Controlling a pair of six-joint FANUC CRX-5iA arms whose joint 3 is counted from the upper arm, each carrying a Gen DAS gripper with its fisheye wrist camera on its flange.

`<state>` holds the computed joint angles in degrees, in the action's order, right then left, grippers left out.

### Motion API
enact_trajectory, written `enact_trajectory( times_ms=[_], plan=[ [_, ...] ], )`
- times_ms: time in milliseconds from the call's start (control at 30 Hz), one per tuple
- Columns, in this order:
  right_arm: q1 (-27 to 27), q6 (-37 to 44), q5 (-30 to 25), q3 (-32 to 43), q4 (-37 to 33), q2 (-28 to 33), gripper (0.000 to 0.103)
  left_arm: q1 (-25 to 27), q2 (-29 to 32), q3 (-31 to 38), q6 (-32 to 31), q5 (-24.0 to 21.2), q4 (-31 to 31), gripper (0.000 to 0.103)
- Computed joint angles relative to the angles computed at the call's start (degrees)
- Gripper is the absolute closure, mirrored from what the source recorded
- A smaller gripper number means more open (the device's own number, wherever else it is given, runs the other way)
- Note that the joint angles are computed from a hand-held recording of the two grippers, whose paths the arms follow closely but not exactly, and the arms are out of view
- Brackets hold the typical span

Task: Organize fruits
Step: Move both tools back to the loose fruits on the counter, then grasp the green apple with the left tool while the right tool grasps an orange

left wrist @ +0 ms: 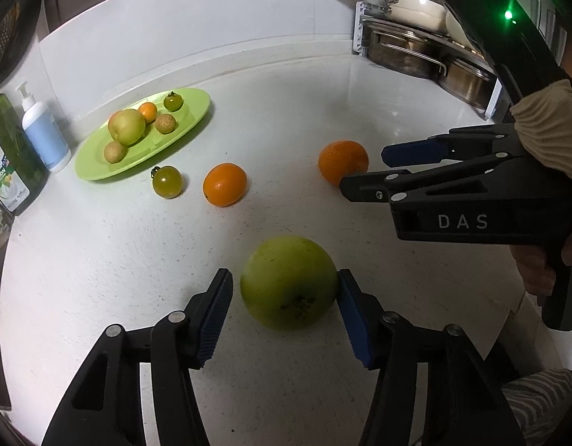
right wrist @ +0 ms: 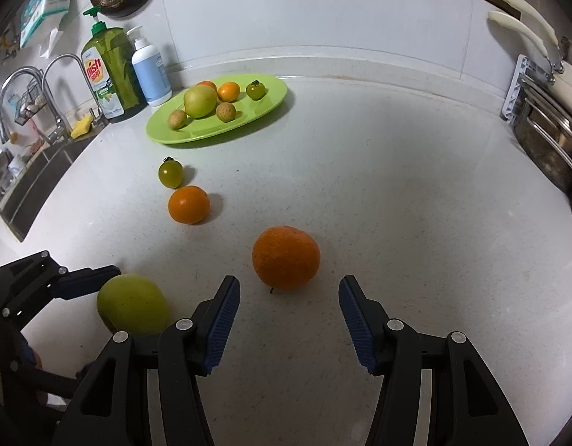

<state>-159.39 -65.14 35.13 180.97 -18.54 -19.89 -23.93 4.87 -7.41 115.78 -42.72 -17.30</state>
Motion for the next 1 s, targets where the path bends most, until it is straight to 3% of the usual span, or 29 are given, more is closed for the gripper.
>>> enact_trajectory(
  times_ms=[67, 333, 867, 1000],
  plan=[
    [-0.1, 0.5, 0.1, -0.1, -0.3, -0.2, 0.047, 0.3, 0.0, -0.3, -0.4, 0.5, 0.7, 0.053],
    [0.0, 0.8, -0.2, -0.1, -0.8, -0.5, 0.047, 0.6, -0.2, -0.6, -0.4, 1.3, 1.1, 0.054],
    [0.2, -0.1, -2.1, -1.8, -0.9, -1.9, 0.047, 3.0, 0.7, 2.7, 5.9, 0.0, -2.0, 0.054],
    [0.3, 0.3, -1.2, -2.6, -1.6, -2.7, 0.054, 4.5, 1.3, 2.8, 4.9, 0.4, -0.2, 0.054]
  ],
)
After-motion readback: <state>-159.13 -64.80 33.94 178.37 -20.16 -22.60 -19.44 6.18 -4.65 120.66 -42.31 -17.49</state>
